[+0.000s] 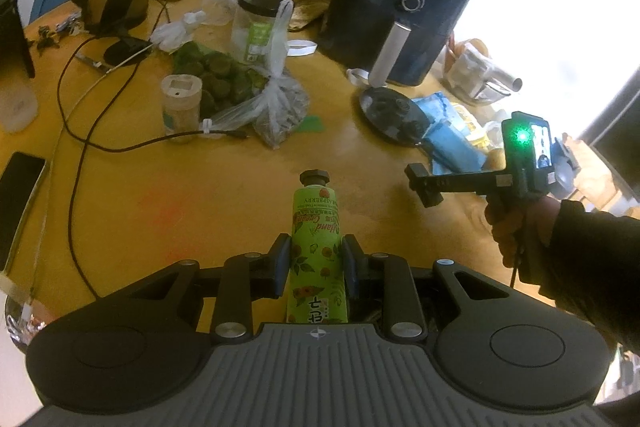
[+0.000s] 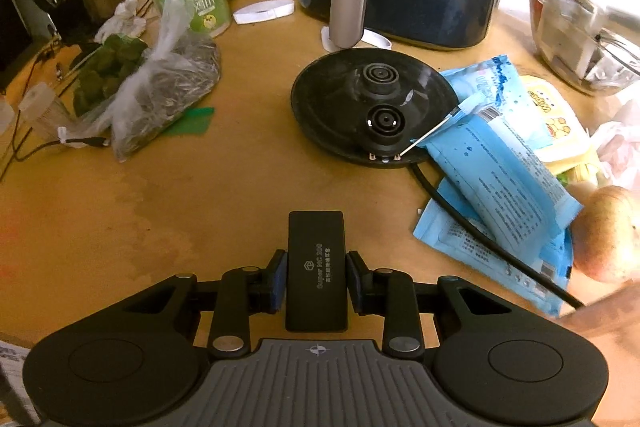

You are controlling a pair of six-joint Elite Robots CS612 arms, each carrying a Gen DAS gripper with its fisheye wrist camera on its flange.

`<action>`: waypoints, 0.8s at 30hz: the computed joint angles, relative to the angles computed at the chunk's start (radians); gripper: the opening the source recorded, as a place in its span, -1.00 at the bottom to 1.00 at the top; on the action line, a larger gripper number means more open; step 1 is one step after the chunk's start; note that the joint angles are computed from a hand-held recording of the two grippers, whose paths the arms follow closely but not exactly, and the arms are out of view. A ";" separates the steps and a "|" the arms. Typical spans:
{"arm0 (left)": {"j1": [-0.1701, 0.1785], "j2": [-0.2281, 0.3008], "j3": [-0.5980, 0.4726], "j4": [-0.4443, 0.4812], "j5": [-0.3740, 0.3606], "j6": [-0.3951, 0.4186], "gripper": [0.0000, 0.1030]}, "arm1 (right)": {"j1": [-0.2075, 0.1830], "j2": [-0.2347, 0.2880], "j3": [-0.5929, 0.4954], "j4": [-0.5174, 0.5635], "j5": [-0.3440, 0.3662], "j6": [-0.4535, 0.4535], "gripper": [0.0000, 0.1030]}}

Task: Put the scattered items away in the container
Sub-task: 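Carry the card reader with the right tool while the left tool carries the tube to the box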

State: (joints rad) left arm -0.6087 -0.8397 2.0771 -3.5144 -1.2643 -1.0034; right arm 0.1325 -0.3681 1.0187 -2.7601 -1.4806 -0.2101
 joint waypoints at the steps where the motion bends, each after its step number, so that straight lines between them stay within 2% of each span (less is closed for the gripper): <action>1: 0.002 0.001 -0.002 -0.004 -0.004 0.008 -0.47 | 0.000 -0.007 0.011 -0.006 0.001 0.002 -0.35; 10: 0.017 0.010 -0.021 -0.034 -0.047 0.082 -0.47 | 0.002 -0.069 0.105 -0.075 -0.004 0.047 -0.35; 24: 0.043 0.029 -0.079 -0.056 -0.108 0.190 -0.47 | -0.002 -0.181 0.265 -0.192 -0.010 0.183 -0.35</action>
